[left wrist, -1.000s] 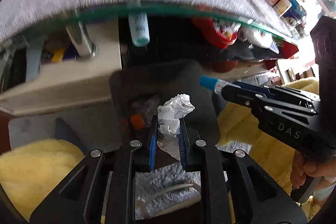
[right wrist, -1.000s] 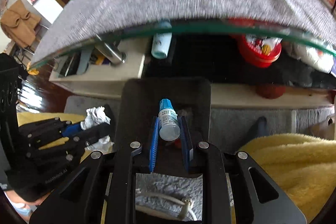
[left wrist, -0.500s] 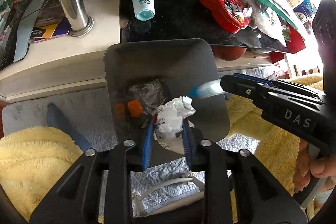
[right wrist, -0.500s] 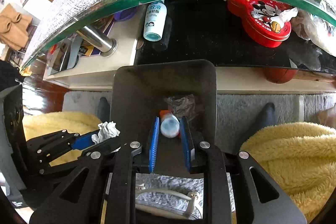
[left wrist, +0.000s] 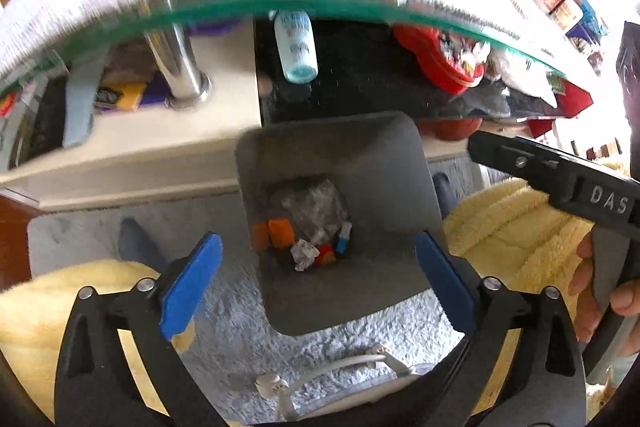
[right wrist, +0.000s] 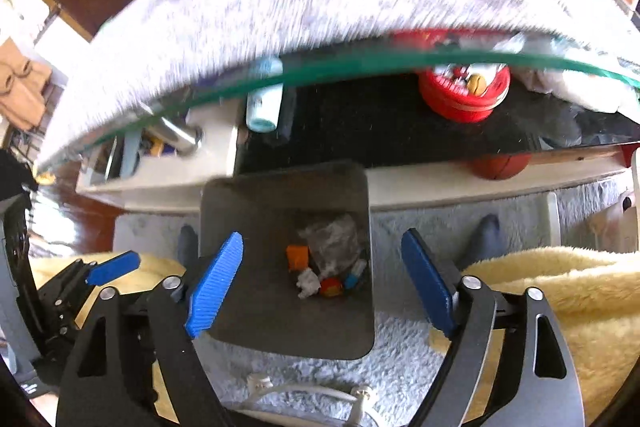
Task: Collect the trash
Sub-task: 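Raise both open tools back over the table, then grasp the yellow block with the left tool while the right tool grasps the pink cup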
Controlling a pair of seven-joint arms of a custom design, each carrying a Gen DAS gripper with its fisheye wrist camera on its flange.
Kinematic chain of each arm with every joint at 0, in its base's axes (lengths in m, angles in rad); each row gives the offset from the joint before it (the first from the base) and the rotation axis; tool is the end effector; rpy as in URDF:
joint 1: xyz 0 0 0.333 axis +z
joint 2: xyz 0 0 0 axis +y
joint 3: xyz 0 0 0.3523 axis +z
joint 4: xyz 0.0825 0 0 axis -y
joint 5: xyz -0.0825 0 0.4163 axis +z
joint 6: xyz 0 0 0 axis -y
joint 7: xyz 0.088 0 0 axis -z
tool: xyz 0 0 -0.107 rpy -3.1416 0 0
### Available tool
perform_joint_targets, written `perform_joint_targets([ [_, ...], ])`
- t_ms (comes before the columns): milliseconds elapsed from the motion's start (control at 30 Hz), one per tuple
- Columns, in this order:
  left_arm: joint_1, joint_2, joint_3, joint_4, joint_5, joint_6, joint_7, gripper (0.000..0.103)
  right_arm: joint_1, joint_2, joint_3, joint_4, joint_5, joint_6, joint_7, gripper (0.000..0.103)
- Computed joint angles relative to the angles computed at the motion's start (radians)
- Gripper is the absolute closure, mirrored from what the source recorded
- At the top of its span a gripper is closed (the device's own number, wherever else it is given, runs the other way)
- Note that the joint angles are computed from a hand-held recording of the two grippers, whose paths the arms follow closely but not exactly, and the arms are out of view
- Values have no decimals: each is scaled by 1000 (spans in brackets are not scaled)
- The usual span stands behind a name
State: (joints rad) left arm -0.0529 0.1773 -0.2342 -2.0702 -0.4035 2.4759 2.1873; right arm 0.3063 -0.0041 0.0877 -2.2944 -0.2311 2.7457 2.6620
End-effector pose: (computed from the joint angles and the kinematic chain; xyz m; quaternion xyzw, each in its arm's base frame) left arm 0.6049 -0.1727 0.3872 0.4556 -0.8684 0.1956 0.0031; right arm 0.5264 0.2288 0.4151 -0.4942 0.8372 -0.0770 0.2211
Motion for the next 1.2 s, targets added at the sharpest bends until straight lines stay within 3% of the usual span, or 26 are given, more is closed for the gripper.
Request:
perform_joint_targets([
  [200, 10, -19, -1, 41, -64, -3, 27, 8, -39, -52, -1, 4, -97, 7, 81, 13],
  [400, 7, 5, -1, 132, -96, -14, 42, 8, -76, -43, 2, 73, -142, -13, 66, 13],
  [867, 2, 233, -40, 459, 64, -47, -73, 9, -54, 154, -87, 332, -70, 10, -91, 13],
  [1067, -11, 356, -63, 633, 134, -80, -114, 20, -61, 257, -103, 449, 97, 8, -260, 15],
  [1200, -16, 425, -83, 729, 157, -113, -112, 38, -59, 308, -109, 504, 186, -1, -346, 29],
])
